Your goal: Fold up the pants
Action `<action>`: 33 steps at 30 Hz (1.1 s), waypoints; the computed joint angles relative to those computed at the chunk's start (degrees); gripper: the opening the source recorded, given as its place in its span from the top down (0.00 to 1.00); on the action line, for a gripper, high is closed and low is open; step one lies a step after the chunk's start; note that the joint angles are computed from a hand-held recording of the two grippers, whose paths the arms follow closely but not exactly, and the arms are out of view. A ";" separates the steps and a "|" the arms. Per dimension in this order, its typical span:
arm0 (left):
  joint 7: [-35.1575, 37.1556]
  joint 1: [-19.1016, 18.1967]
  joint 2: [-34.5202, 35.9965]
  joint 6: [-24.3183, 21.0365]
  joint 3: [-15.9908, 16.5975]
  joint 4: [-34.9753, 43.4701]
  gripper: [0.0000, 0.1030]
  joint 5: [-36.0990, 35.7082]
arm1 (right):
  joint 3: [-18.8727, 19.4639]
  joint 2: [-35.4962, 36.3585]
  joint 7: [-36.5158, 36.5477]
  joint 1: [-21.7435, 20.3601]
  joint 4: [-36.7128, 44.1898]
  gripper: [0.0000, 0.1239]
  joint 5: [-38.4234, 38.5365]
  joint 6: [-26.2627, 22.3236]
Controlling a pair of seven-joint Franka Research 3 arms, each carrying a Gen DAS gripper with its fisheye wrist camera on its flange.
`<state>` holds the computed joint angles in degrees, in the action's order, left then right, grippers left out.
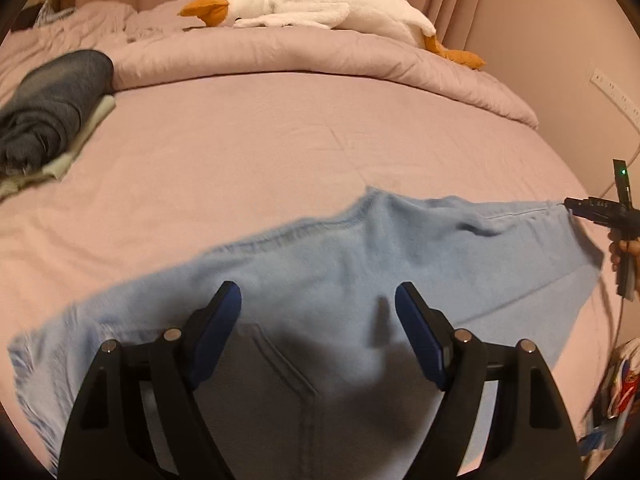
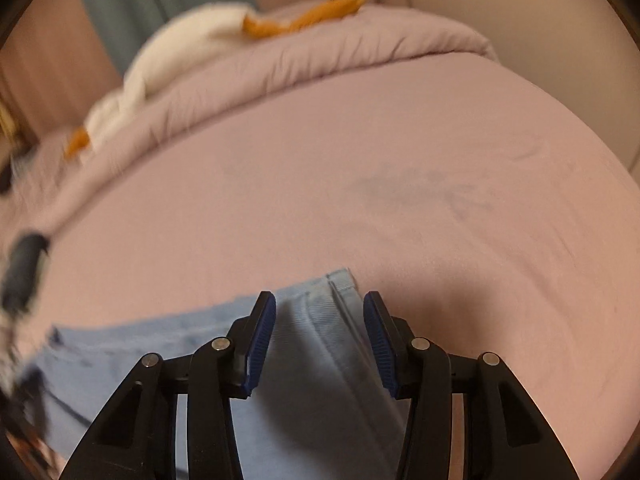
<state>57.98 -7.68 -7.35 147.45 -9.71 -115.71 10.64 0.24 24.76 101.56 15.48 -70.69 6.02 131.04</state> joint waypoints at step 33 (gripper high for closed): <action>-4.39 1.01 -10.27 -3.05 0.26 -9.93 0.28 8.66 | -1.37 -18.50 16.89 5.12 -24.51 0.87 -19.41 -4.49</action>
